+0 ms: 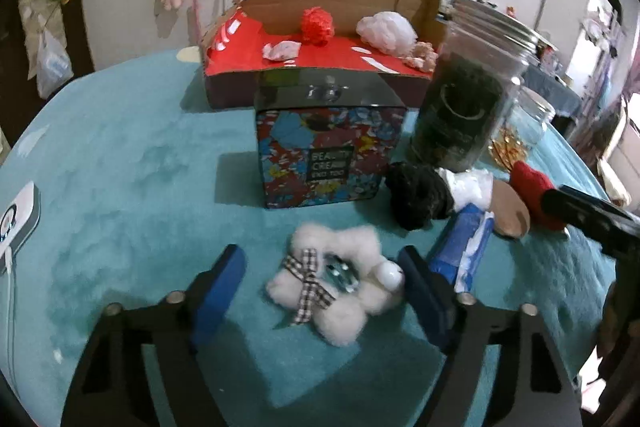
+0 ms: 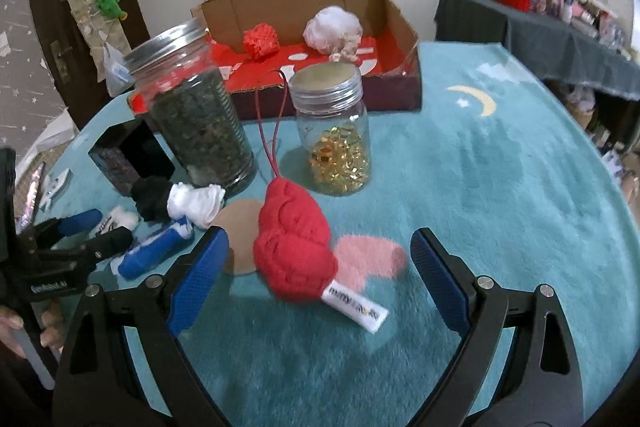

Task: Organize soft objects
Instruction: 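Grasp the white fluffy plush with the left tool while the right tool grasps the red knitted heart, then carry the white plush and red heart with both tools into the red box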

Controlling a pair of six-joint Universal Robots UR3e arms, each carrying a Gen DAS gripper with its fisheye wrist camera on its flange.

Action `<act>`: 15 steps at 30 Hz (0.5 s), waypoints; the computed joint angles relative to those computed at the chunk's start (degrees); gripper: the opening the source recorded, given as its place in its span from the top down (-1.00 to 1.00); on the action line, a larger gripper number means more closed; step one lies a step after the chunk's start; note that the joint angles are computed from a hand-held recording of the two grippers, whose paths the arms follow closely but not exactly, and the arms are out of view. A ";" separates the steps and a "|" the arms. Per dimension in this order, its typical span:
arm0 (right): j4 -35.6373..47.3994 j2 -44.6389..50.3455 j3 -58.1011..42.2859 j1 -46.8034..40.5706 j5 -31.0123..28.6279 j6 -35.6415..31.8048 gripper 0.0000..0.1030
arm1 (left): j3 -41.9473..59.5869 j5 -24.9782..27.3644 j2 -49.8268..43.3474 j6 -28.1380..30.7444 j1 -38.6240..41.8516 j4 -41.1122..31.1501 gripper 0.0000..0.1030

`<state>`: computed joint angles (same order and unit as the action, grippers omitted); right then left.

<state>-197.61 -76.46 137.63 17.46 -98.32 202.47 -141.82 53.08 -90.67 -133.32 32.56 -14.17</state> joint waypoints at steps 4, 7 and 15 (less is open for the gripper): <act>0.13 -0.32 1.87 -5.67 10.44 -2.33 0.12 | -1.32 -1.79 2.29 3.95 0.81 -2.00 -0.05; -3.63 -1.18 5.00 -8.53 15.66 -3.60 0.32 | 0.38 -3.25 3.98 5.62 1.35 -8.08 -0.01; -4.86 -4.77 5.99 -4.81 12.03 -4.56 0.32 | 3.52 -6.19 6.09 7.34 0.32 -13.74 -0.01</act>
<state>-202.47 -81.23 143.62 12.65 -86.29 197.90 -138.30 46.89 -84.58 -125.98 32.87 -27.91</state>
